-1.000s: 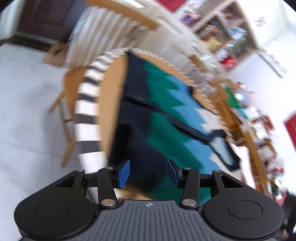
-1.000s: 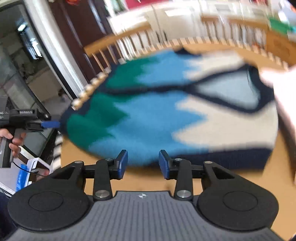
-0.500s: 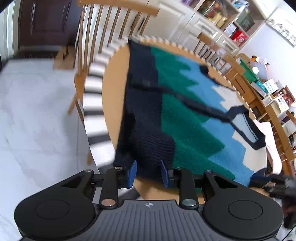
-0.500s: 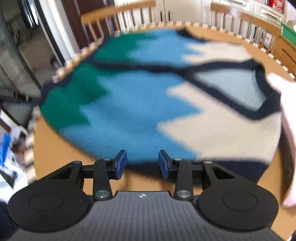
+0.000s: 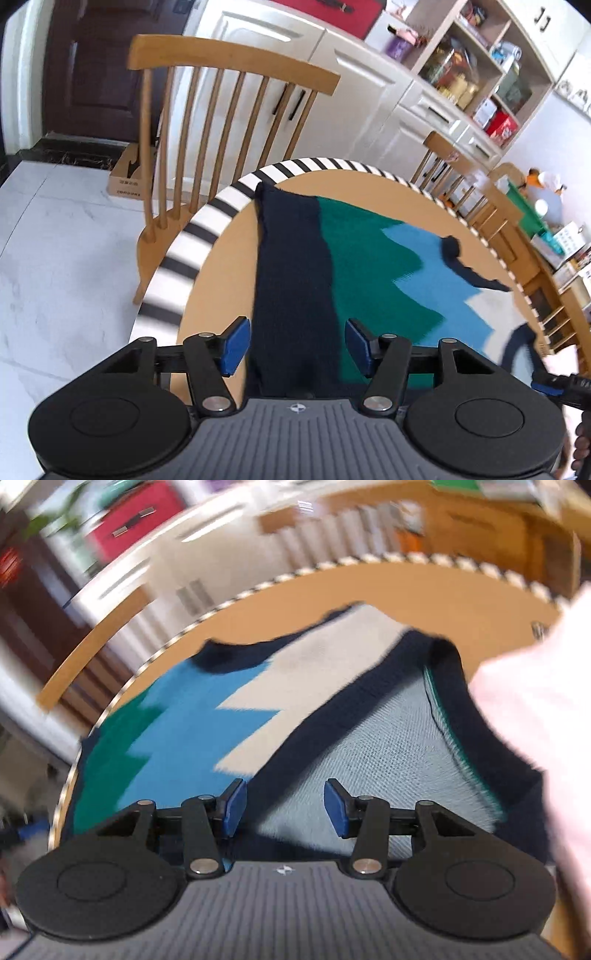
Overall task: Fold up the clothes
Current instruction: 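Grasp the navy front edge with the left gripper while the right gripper approaches the collar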
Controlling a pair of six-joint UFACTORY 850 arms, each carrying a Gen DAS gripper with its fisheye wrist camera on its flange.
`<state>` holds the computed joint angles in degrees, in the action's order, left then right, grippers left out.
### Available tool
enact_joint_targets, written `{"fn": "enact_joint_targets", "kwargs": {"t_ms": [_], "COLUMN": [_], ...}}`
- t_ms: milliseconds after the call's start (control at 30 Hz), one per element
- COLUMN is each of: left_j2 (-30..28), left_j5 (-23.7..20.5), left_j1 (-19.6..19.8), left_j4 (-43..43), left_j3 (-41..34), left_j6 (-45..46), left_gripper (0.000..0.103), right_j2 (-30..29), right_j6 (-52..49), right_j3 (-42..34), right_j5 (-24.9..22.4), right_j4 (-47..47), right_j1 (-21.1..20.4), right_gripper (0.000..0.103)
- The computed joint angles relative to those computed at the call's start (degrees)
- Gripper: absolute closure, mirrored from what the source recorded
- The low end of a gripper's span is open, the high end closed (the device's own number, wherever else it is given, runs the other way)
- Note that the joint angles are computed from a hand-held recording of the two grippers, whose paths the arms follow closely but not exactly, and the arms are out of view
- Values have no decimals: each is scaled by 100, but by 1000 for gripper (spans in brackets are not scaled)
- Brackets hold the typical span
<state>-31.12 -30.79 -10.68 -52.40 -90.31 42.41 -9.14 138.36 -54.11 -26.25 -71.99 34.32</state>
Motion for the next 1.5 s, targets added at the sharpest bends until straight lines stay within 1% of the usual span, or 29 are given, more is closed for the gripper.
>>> {"fn": "enact_joint_targets", "kwargs": {"t_ms": [33,200,267,433,500,567,633,667,767,833,933,967,1000,1033,1067,1100,1133,1167,1200,1233,1267,1300,1333,1367,1400,1500], "left_j2": [-216,-1116,-1410,-2050,-2250,-2405,-2435,-2469,-2421,-2371,-2122,-2031,-1949,-1900,-1875,-1937,-2008,-2092,-2172,-2221,-2260,-2294,-2350,-2410,-2492,-2702], "left_j5": [-73,-446,-505,-719,-765,-812,-796,-825,-820,-738,-416,-346,-293,-297,-333,-484,-573,-628,-682,-698,-727,-766,-823,-878,-927,-924], "left_j1": [-9,15,11,-19,-42,-55,-43,-38,-7,-8,-28,-33,-37,-42,-47,-56,-75,-98,-120,-132,-129,-125,-115,-104,-90,-45], "left_j4": [155,100,7,42,153,251,208,224,162,140,-80,-247,-412,-545,-627,-499,-301,-23,220,305,286,293,282,271,266,161], "left_j3": [-271,-1327,-1707,-2654,-2970,-3211,-3255,-3315,-3251,-3167,-2803,-2674,-2560,-2488,-2454,-2554,-2664,-2794,-2919,-2990,-3043,-3098,-3188,-3286,-3424,-3794], "left_j6": [-132,-95,-11,-207,-324,-377,-275,-274,-87,137,746,1032,1317,1580,1786,1756,1605,1339,1096,950,882,790,676,555,400,-72], "left_gripper": [43,47,50,52,60,73,82,83,85,85,85,85,85,84,84,84,84,84,84,84,84,85,92,99,100,102], "right_j2": [-125,-601,-733,-884,-908,-951,-971,-986,-991,-1002,-1004,-987,-954,-923,-909,-897,-886,-911,-935,-937,-945,-963,-978,-953,-926,-774], "right_j6": [177,1228,1010,681,597,449,213,80,-158,-194,-71,81,383,685,866,1072,1118,925,623,337,78,-186,-351,-276,-130,1071], "right_j3": [-70,-366,-537,-732,-779,-844,-904,-939,-988,-1010,-1021,-1001,-950,-901,-860,-816,-796,-828,-874,-903,-931,-970,-997,-977,-949,-814], "right_j5": [-1,25,-104,-166,-183,-203,-198,-203,-244,-243,-260,-229,-174,-122,-16,91,189,159,125,153,158,105,53,75,97,186], "right_j4": [24,-418,-232,-25,31,130,273,351,467,479,477,381,190,1,-45,-116,-50,137,416,603,754,944,1048,996,878,-241], "right_j1": [-64,-190,-185,-223,-238,-250,-255,-256,-248,-255,-271,-278,-285,-293,-329,-366,-406,-416,-429,-442,-444,-435,-423,-430,-435,-459], "right_gripper": [53,53,53,54,55,55,55,55,55,55,57,59,64,66,67,68,70,75,78,78,80,89,93,98,100,100]}}
